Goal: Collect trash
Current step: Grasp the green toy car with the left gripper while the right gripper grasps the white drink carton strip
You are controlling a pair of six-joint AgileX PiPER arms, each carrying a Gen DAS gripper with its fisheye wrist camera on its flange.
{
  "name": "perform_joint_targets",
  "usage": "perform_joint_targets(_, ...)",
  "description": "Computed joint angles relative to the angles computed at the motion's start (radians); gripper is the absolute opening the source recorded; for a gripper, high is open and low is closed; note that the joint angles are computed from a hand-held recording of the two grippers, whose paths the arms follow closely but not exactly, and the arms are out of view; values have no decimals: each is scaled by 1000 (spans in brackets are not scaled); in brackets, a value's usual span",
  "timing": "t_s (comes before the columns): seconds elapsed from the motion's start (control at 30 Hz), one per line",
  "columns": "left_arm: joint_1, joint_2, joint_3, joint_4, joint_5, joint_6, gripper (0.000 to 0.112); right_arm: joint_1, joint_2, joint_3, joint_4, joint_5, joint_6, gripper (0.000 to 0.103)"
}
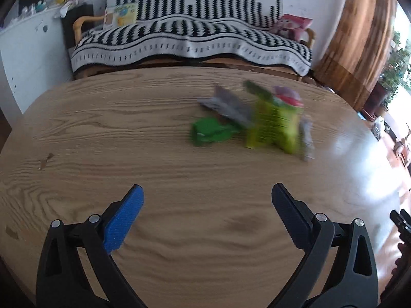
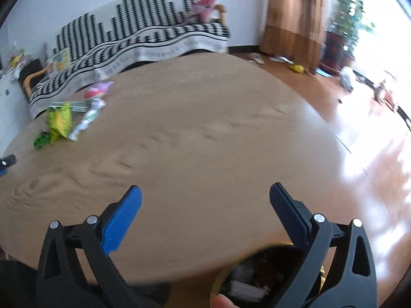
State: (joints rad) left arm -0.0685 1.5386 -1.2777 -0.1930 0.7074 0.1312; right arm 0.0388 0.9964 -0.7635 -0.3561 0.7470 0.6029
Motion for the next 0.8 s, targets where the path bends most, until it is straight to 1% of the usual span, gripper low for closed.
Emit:
perform_joint_targets(0.03,22,39,-32,-24,5,38,97,71,61,-40,-58,7,81,96)
perform_joint_targets(0.07,39,85,-72,-57,12,76,97,114,105,-73,-89,10,123,96)
perform_joint_targets(0.1,66,134,-111,-120,27,143,97,163,157,-108,-123,12,166,96)
perform_joint_targets(0.13,85,197,-173,-171,65,184,97,197,208,-145,-143,12,188,96)
perform_joint_targets(0.17,92,259,-237,-181,99,185,97,236,284,-204,-164,18,211,96)
perform_joint_targets(0.2,97,324,-308,-182,128,180,97,255,332,-243,-180,25,225,96)
perform_joint_targets(0.23,102,353,-339,-189,140,189,97,280,404,-306,-198,42,234,96)
perform_joint_targets(0.27,100,366,-351,-198,111,229,97,298,449,-347,-211,55,244,96)
perform_joint_targets(0.33,94,408,-410,-179,129,252,97,305,557,-457,-203,66,230,96)
perform_joint_targets(0.43,73,466,-487,-148,130,291,97,299,685,-604,-191,105,219,96)
perform_joint_targets(0.47,53,470,-489,-121,121,290,97,297,744,-679,-186,119,215,96)
perform_joint_targets(0.53,37,498,-530,-92,138,319,97,298,830,-796,-172,157,192,96)
perform_joint_targets(0.6,26,526,-565,-80,148,341,97,298,891,-880,-162,182,170,96)
perform_joint_targets(0.67,24,552,-608,-91,171,362,97,306,964,-973,-152,232,140,96)
perform_joint_targets(0.7,25,568,-633,-94,183,369,97,312,995,-1006,-157,255,127,96)
perform_joint_targets(0.8,26,572,-642,-101,191,383,97,312,1011,-996,-171,221,120,96)
